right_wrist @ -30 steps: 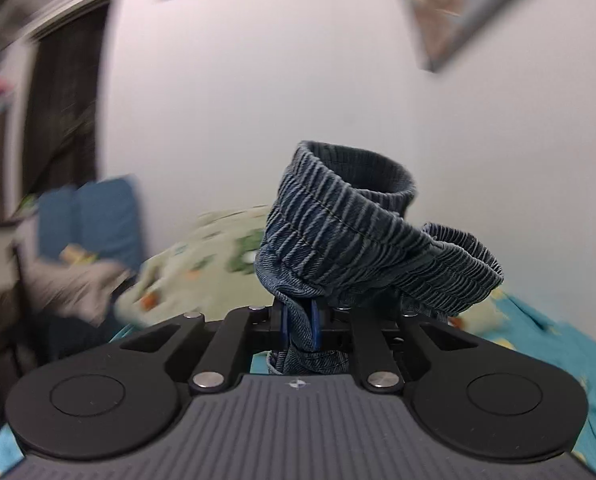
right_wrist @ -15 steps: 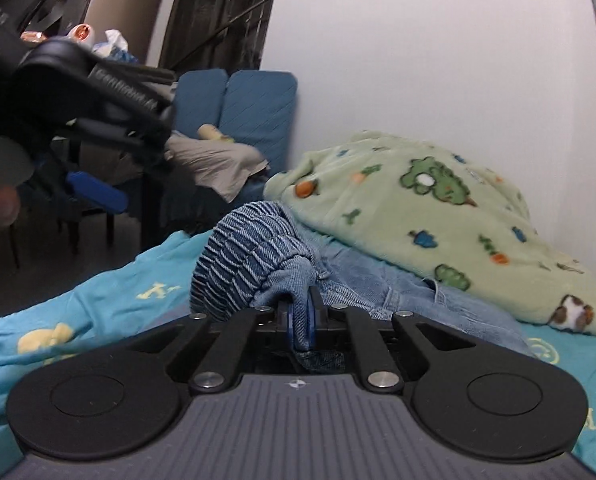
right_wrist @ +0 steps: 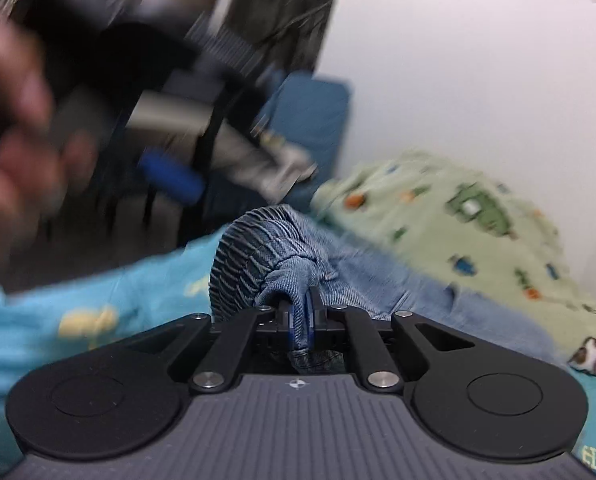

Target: Fold clothes

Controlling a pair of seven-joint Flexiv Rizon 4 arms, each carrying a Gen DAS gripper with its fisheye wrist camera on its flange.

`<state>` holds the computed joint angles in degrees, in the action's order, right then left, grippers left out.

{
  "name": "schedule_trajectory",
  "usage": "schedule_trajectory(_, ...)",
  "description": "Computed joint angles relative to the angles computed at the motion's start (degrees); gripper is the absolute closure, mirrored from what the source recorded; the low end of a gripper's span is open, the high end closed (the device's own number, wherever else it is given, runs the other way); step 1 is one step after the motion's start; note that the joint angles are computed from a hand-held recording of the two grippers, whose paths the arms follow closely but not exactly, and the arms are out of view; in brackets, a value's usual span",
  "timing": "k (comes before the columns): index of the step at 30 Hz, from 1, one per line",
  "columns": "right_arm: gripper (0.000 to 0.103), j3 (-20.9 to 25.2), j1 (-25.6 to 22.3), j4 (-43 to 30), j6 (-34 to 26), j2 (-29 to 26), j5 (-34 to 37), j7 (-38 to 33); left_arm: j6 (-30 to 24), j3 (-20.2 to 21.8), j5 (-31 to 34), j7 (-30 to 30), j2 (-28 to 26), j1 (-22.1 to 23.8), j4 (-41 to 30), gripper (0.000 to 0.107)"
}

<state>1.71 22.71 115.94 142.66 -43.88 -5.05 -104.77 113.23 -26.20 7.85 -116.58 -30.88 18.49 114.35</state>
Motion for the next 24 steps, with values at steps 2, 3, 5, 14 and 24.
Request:
schedule_trajectory(2, 0.096, 0.2, -0.5, 0.1, -2.7, -0.2, -1.3, 0.8, -1.1, -0.1, -0.1, 0.4, -0.1, 0.0, -0.1, 0.038)
schedule_trajectory(3, 0.096, 0.7, -1.2, 0.1, -3.9, -0.2, -2.3, 1.8, -1.8, -1.2, 0.1, 0.4, -0.4, 0.8, -0.1, 0.038)
schedule_trajectory(5, 0.095, 1.1, -2.1, 0.2, -5.5, 0.0, -3.7, 3.2, -2.9, -4.3, 0.3, 0.3, -1.2, 3.2, 0.3, 0.038)
schedule_trajectory(14, 0.083, 1.2, -3.9, 6.0, -10.1, 7.1, -6.9, 1.3, -6.0, -9.7, -1.7, 3.1, -3.7, 6.3, 1.3, 0.040)
schedule_trajectory(24, 0.056, 5.3, -13.9, 10.0, -8.9, 13.8, -2.5, 26.2, -7.7, -18.4, -3.7, 5.2, -8.7, 11.8, 3.0, 0.044)
